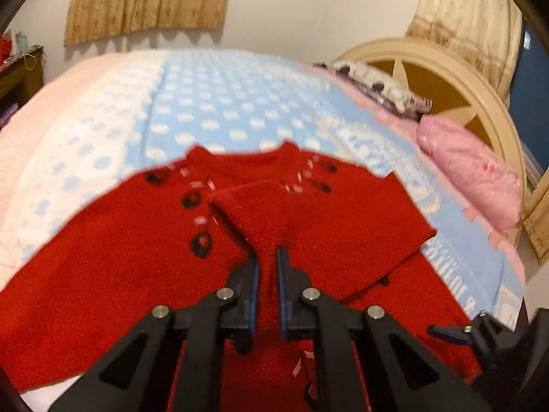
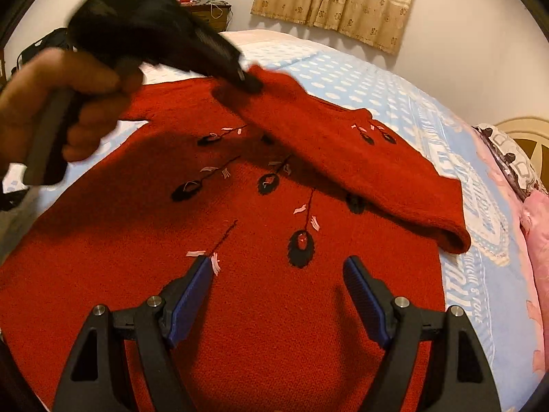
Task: Fold small clothes
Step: 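Grasp the folded sleeve cuff with the left tool and straighten it across the body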
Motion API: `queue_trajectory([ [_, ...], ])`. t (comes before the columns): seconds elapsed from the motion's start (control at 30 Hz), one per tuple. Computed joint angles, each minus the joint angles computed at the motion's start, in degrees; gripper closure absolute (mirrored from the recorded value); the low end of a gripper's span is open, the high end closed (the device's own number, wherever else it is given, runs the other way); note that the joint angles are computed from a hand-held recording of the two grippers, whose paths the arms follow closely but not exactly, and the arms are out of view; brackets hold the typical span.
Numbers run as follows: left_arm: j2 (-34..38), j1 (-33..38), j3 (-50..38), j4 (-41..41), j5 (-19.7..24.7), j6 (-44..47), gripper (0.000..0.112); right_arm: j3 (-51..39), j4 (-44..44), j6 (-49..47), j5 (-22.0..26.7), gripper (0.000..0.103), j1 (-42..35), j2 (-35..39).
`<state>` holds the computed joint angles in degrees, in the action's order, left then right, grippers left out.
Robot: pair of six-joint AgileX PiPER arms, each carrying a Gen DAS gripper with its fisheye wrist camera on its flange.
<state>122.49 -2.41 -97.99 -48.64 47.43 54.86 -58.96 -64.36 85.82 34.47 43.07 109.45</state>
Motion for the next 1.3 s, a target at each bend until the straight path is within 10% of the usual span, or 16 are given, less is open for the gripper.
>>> queue_trajectory([
  [1.3, 1.81, 9.04, 9.99, -7.87, -6.13, 6.74, 0.103, -6.23, 9.04, -10.49, 2.81, 0.023, -1.14, 3.03],
])
